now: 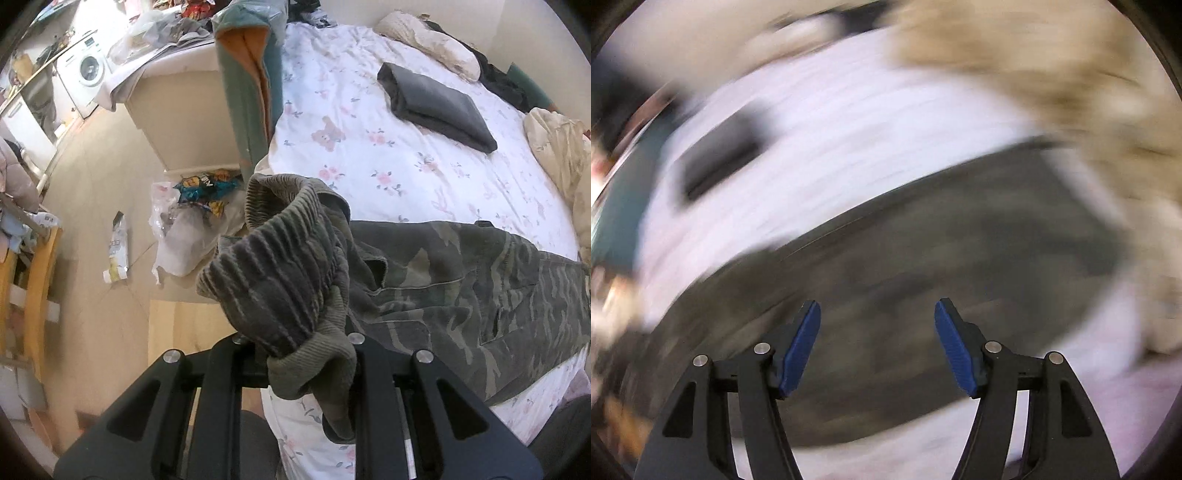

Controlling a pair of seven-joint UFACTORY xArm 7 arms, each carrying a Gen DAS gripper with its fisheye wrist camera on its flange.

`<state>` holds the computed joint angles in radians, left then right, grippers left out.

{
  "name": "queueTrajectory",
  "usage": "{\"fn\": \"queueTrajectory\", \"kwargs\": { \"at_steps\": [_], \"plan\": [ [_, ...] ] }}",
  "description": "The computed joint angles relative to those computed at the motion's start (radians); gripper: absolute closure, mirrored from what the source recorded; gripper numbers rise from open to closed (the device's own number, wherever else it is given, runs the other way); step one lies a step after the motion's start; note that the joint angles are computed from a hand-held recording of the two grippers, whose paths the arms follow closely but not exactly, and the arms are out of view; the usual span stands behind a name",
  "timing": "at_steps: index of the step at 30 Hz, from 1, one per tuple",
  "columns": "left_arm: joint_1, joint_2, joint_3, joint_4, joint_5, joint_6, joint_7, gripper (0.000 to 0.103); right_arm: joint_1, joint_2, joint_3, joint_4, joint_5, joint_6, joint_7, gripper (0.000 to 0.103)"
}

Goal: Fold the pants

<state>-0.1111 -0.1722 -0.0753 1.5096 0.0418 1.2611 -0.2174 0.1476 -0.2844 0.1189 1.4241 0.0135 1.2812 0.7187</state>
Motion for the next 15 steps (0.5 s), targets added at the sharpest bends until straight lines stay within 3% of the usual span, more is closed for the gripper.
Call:
{"fn": "queueTrajectory", "kwargs": {
  "at_steps": [2, 3, 4, 5, 7, 9, 10, 15],
  "plan": [
    [0.001, -0.001, 0.004, 0.001, -0.018, -0.002, -0.004, 0.088, 0.041, 0.062, 0.065, -0.006, 0.134, -0.147, -0.037, 0.037],
    [0.001, -0.001, 0.006, 0.002, -0.026, -0.002, -0.007, 0.088, 0.081, 0.101, 0.082, -0.017, 0.238, -0.243, -0.072, 0.044],
    [0.0, 0.0, 0.005, 0.003, -0.028, -0.003, -0.008, 0.088, 0.128, 0.142, 0.086, -0.021, 0.334, -0.321, -0.115, 0.071],
    [0.0, 0.003, 0.004, 0.006, -0.03, -0.005, -0.009, 0.088, 0.2, 0.216, 0.08, 0.016, 0.388, -0.36, -0.147, 0.084],
    [-0.002, 0.005, 0.003, 0.01, -0.028, -0.007, -0.01, 0.088, 0.257, 0.339, 0.105, 0.115, 0.371, -0.343, -0.181, 0.094],
    [-0.004, 0.006, -0.002, 0.012, -0.018, -0.006, -0.011, 0.088, 0.35, 0.466, 0.095, 0.246, 0.249, -0.314, -0.16, 0.102],
    [-0.007, 0.004, -0.002, 0.01, -0.022, -0.008, -0.007, 0.088, 0.334, 0.507, 0.136, 0.278, 0.23, -0.311, -0.148, 0.102],
    [-0.039, 0.004, -0.001, 0.002, -0.115, 0.018, 0.117, 0.088, 0.364, 0.575, 0.133, 0.263, 0.281, -0.32, -0.111, 0.103]
  ]
}}
